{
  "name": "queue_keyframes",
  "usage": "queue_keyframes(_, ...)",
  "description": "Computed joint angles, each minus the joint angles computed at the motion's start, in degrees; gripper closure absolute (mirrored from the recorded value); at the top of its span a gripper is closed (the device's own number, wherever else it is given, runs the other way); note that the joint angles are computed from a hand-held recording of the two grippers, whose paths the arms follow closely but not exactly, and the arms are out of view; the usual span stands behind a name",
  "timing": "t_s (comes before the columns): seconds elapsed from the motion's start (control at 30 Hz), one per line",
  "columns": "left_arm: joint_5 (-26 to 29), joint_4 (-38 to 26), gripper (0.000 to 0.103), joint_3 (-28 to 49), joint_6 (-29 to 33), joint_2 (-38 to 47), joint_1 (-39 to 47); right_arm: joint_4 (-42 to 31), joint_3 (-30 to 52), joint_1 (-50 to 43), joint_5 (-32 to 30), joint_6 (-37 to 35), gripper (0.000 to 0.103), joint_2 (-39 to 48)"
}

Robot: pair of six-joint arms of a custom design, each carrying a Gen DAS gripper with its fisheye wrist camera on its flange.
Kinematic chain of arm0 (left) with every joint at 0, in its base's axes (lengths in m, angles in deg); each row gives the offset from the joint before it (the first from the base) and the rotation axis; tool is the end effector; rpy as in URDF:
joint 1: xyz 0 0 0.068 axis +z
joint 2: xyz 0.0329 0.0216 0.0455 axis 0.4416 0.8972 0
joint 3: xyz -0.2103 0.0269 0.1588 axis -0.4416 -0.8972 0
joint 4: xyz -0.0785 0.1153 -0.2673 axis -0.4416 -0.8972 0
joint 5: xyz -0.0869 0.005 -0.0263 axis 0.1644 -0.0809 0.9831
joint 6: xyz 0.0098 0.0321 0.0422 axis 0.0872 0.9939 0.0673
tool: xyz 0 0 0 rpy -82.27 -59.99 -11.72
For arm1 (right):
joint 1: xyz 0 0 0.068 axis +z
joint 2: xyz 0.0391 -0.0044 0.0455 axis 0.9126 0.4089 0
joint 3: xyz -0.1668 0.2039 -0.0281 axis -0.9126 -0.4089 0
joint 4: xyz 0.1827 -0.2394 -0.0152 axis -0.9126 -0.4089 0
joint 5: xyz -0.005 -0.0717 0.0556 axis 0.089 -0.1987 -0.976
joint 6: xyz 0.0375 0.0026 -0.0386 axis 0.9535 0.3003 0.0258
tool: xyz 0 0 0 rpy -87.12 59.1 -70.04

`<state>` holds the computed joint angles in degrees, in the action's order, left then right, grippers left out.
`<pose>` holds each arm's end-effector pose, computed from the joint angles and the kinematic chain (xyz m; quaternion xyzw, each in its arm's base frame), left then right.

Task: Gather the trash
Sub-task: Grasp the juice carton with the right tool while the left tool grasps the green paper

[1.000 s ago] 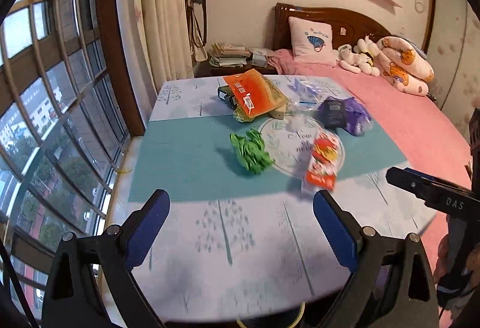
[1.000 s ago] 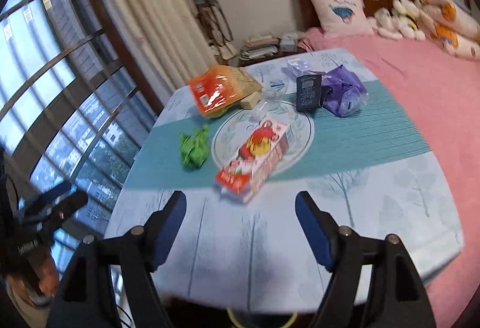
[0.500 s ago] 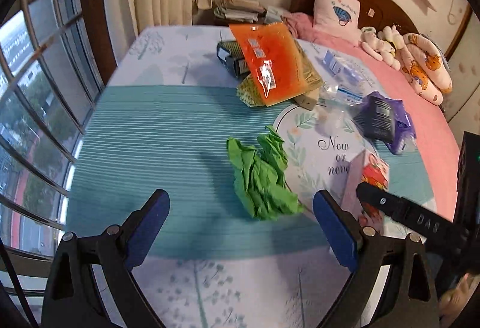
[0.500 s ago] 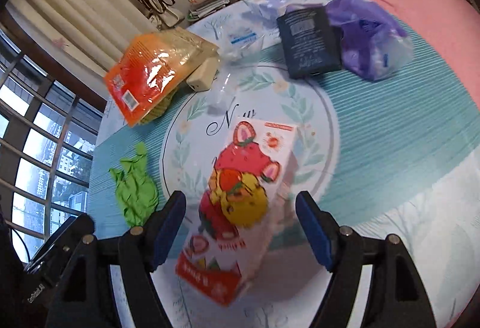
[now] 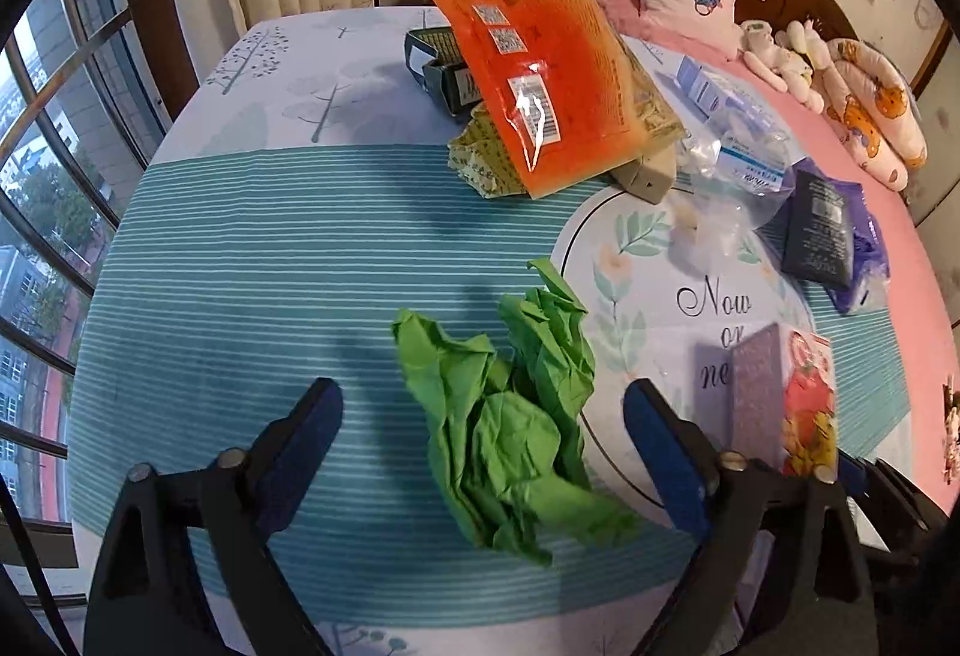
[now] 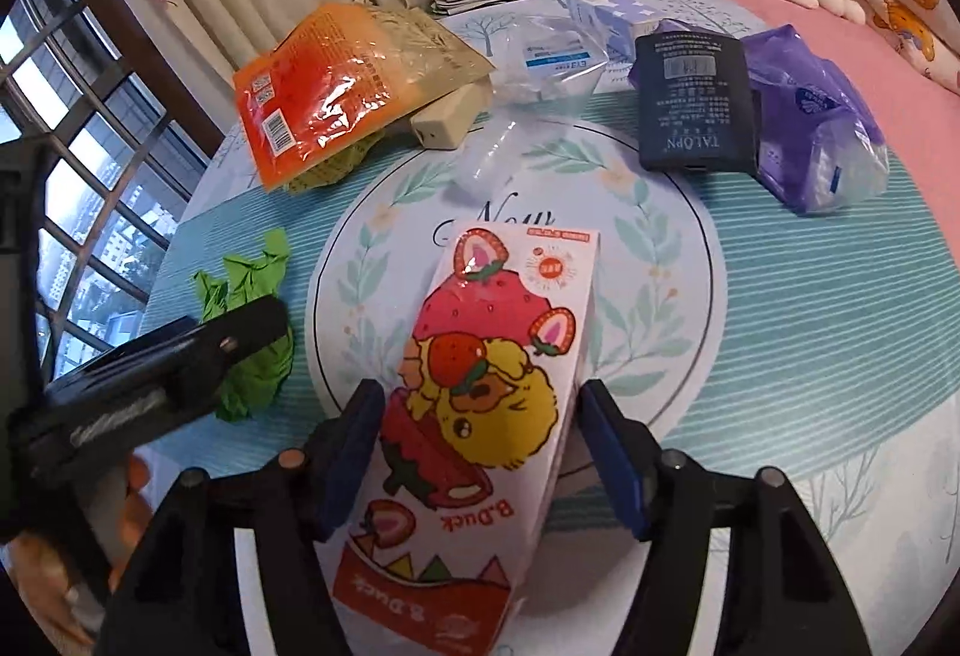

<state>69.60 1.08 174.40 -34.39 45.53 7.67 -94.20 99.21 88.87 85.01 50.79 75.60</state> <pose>0.3135 -0.1058 0.3457 0.0370 0.9665 -0.0811 0.2405 0.2418 0.1014 0.3634 0.0832 0.9576 0.1146 0.2510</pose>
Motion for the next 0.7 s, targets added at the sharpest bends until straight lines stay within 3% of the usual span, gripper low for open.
queue_keyframes(0.07, -0.1, -0.4, 0.036, -0.1, 0.2, 0.6, -0.3, 0.4, -1.3, -0.4, -0.4, -0.4, 0.038, -1.5)
queue_keyframes(0.1, -1.2, 0.0, 0.037, -0.4, 0.1, 0.4, -0.8, 0.7, -2.1, -0.8, -1.0, -0.7, 0.039, -2.4)
queue_keyframes(0.17, -2.9, 0.6, 0.058, -1.2, 0.6, -0.3, -1.8, 1.2, -3.3, -1.6, -2.4, -1.1, 0.04, -3.9)
queue_keyframes(0.2, -3.6, 0.7, 0.062, -1.6, 0.8, -0.8, -2.1, 1.6, -4.1, -2.0, -3.4, -1.0, 0.041, -4.7)
queue_keyframes(0.5, -4.8, -1.1, 0.068, -9.4, 3.2, -13.4, -5.5, 3.3, -9.1, -4.1, -10.1, 0.0, 0.044, -14.3)
queue_keyframes(0.7, -4.8, -7.7, 0.068, -12.2, 2.5, -26.0, -10.5, 1.7, -11.0, 0.6, -8.5, 4.8, 0.044, -23.6)
